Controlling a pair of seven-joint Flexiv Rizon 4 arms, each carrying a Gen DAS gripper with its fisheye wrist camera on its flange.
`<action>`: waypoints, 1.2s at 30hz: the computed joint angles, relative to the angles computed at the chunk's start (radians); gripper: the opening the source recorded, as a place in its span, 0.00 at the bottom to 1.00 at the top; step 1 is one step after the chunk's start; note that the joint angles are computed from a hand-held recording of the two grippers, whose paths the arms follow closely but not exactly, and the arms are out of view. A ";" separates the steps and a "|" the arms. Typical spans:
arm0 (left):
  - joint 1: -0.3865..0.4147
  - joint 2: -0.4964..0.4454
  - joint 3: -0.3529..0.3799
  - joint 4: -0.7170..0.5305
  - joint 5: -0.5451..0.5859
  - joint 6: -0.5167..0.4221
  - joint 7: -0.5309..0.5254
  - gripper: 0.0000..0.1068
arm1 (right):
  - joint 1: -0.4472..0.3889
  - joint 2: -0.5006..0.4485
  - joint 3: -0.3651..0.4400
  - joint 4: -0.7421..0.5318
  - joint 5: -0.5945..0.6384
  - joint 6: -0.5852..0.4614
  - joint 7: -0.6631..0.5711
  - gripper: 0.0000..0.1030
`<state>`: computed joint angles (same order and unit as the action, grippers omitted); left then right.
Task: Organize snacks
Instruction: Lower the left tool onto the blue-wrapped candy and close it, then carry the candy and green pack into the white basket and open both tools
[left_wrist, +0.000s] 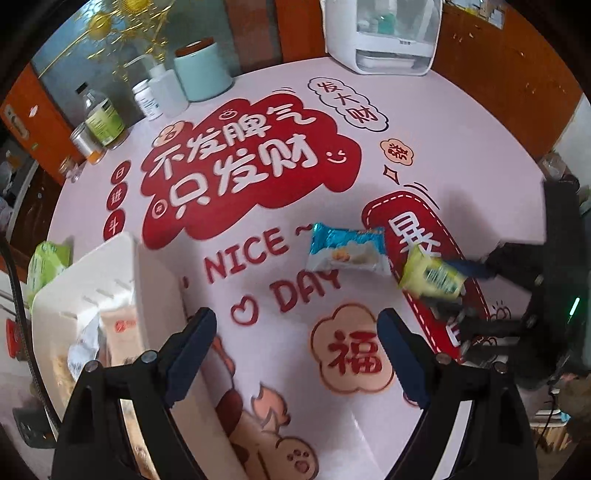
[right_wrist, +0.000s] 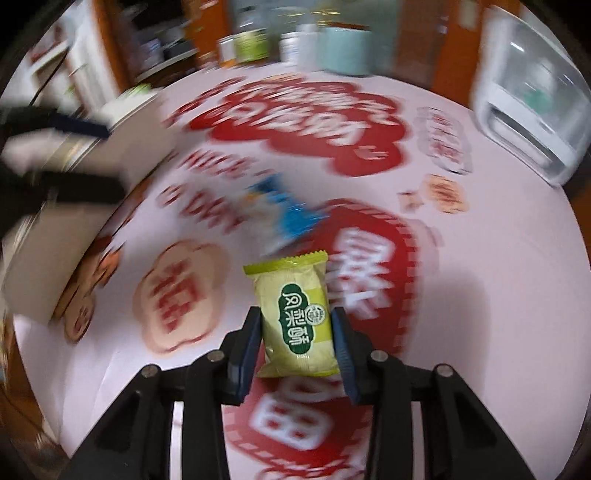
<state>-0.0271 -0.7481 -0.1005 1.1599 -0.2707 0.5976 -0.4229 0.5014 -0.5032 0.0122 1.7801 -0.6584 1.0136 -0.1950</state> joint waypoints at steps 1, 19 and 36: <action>-0.013 -0.005 0.002 -0.002 0.009 0.003 -0.006 0.82 | 0.000 0.010 -0.013 0.014 -0.008 0.003 0.028 0.37; -0.162 -0.196 0.045 -0.226 0.132 -0.109 -0.236 0.82 | -0.079 0.038 -0.124 0.162 -0.273 0.273 0.516 0.37; -0.135 -0.113 0.015 -0.079 0.118 -0.006 -0.231 0.35 | -0.027 0.050 -0.192 0.178 -0.347 0.332 0.564 0.37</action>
